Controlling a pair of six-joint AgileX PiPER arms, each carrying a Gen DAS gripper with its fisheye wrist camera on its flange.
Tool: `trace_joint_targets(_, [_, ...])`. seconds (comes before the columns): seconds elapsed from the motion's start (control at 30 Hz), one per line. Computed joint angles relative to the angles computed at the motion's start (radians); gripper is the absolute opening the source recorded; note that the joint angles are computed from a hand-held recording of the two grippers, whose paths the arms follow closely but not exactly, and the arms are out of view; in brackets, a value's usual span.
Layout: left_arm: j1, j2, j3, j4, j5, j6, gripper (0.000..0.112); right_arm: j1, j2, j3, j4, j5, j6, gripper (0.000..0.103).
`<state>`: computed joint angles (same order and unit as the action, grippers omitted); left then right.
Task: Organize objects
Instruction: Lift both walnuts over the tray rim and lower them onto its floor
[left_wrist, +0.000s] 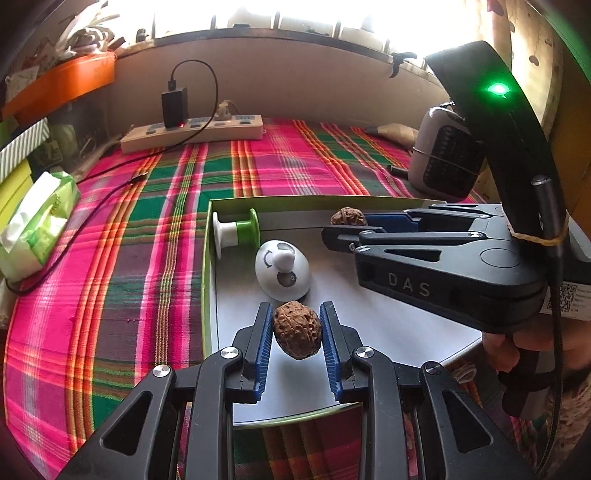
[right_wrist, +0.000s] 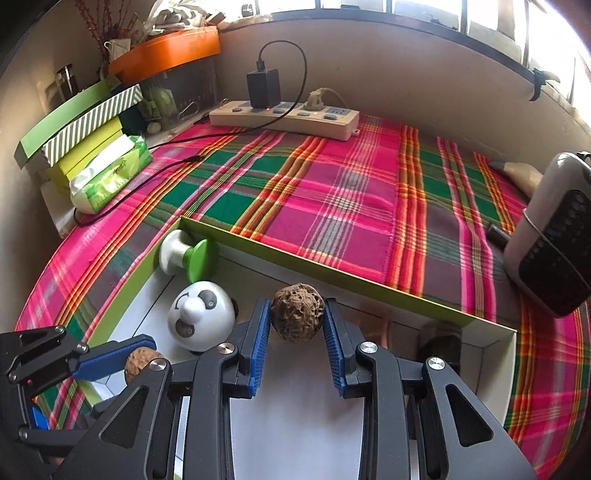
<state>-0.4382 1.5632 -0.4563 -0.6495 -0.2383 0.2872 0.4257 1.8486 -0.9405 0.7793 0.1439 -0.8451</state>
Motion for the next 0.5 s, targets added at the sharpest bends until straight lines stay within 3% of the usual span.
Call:
trace_joint_targets(0.13, [0.001,0.001,-0.002,-0.009,0.001,0.011,0.024,0.005,0.011,-0.015,-0.129,0.014,0.127,0.030])
trace_joint_targets(0.3, [-0.001,-0.001,-0.002,-0.042,0.002,0.047,0.024,0.026,0.028,-0.047,-0.438,0.042,0.426,0.030])
trace_joint_targets(0.5, [-0.014,0.000,-0.001,-0.117,-0.007,0.118,0.024,0.042,0.042,-0.080,-0.604,0.069,0.583,0.030])
